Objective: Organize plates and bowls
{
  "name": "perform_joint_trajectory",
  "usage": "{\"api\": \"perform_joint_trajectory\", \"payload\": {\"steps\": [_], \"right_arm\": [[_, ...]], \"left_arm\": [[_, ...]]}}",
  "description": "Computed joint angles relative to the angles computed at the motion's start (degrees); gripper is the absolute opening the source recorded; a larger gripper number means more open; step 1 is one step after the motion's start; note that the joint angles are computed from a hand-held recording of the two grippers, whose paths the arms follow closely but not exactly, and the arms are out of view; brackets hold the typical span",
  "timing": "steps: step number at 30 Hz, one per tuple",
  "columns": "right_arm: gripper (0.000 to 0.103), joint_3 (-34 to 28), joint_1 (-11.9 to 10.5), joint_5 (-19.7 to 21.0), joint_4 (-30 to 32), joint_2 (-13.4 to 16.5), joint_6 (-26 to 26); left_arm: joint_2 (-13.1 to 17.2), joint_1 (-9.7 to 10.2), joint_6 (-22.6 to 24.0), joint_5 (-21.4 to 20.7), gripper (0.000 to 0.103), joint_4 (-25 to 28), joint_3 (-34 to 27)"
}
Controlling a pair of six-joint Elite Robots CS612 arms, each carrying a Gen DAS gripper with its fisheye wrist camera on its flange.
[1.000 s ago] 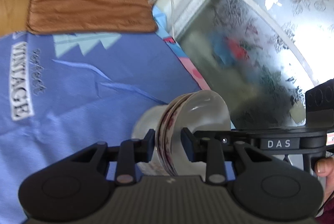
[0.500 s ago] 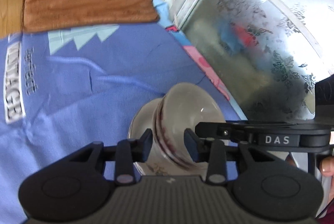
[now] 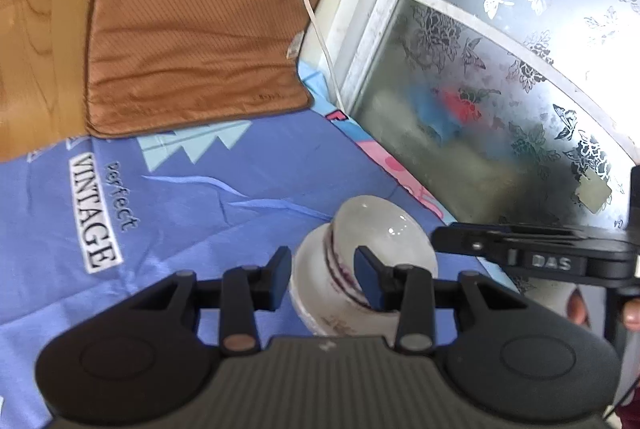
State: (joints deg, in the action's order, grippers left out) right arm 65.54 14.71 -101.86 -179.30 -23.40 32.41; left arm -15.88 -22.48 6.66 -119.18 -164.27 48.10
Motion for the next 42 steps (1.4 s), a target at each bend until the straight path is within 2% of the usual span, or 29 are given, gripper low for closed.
{"api": "perform_joint_trajectory", "payload": {"steps": [4,8,11,14,19,21,22,23,26,28,35,42], "right_arm": [[0.031,1.7,1.6,-3.3,-5.7,0.0,-0.2],[0.038,2.5,3.4,-6.3,-9.7,0.6,0.3],[0.038,2.5,4.6,-7.8,-10.7,1.3,1.7],[0.046,2.4,5.7,-8.8,-11.2,1.8,5.3],[0.048,2.7,7.0,-7.9,-11.2,2.0,13.4],[0.050,2.4,7.4,-7.4,-9.9,2.0,14.0],[0.051,2.1,7.6,-7.6,-9.0,2.0,13.8],[0.053,1.7,7.8,-8.0,-8.0,2.0,13.6],[0.061,0.7,8.2,-9.0,-6.4,2.3,12.6],[0.068,0.1,8.4,-9.6,-5.9,2.6,12.2],[0.092,-1.5,9.3,-10.7,-7.0,3.5,10.2],[0.094,-2.7,9.6,-10.6,-5.5,4.0,12.6]], "left_arm": [[-1.0,0.36,0.4,1.1,0.036,-5.6,3.3],[-2.1,0.33,2.2,4.4,0.042,-13.3,7.5],[-2.8,0.47,3.7,5.8,0.046,-17.7,10.4],[-3.3,0.67,4.3,6.6,0.052,-20.8,12.7],[-4.5,0.93,5.1,8.1,0.060,-27.5,17.2],[-4.9,1.04,5.3,8.7,0.069,-29.6,18.6],[-5.0,1.13,5.2,9.0,0.083,-30.8,19.2],[-5.0,1.24,5.2,9.1,0.093,-32.4,19.7],[-5.1,1.30,5.7,11.2,0.100,-36.6,21.3],[-5.3,1.40,5.8,11.8,0.103,-37.9,21.9],[-5.9,1.79,5.9,12.6,0.103,-38.2,23.0],[-5.7,1.76,5.4,14.9,0.103,-39.8,23.4]]}}
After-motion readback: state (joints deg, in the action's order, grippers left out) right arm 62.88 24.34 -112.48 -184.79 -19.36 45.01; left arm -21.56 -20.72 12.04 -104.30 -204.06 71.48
